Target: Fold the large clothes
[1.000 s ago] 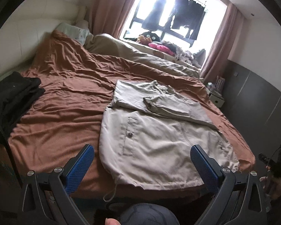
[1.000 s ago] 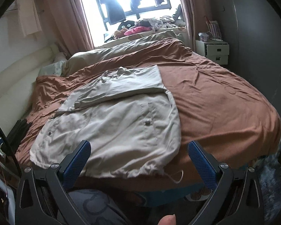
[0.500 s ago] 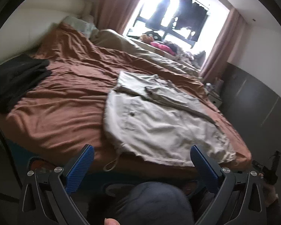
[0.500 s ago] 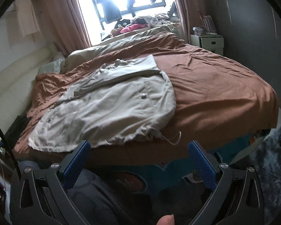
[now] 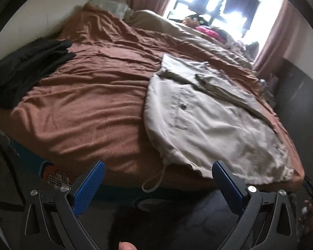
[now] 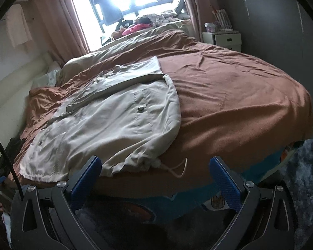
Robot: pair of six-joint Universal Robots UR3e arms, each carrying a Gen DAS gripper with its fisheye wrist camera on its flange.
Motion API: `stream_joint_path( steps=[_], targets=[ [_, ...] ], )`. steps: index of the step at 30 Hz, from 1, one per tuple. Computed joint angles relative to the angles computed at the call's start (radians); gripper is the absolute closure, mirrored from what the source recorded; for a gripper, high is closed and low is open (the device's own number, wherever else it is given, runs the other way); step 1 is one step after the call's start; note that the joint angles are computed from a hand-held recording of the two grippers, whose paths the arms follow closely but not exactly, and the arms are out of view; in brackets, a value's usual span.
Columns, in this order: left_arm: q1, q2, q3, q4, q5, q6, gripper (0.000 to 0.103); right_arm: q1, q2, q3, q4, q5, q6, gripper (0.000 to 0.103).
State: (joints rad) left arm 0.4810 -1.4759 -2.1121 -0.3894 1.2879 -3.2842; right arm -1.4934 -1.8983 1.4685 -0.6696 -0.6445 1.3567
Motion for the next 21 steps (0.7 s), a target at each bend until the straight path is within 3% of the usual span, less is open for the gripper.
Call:
stream_joint_path(
  steps=[9, 11, 17, 21],
  targets=[
    [-0.035, -0.278, 0.26, -0.063, -0.004, -0.041, 0.002, 0.293, 0.168, 0.031, -0.599, 0.027, 0.527, 0.003],
    [-0.046, -0.331, 0.322, -0.081, 0.003, -0.042, 0.003, 0.335, 0.205, 0.015, -0.659, 0.024, 0.592, 0.003],
    [-0.031, -0.491, 0.501, -0.147, -0.065, -0.055, 0.02, 0.452, 0.341, -0.057, -0.841, 0.003, 0.776, 0.004],
    [-0.027, -0.567, 0.592, -0.178, -0.08, -0.064, 0.03, 0.5, 0.466, -0.174, -0.842, -0.015, 0.845, 0.015]
  ],
)
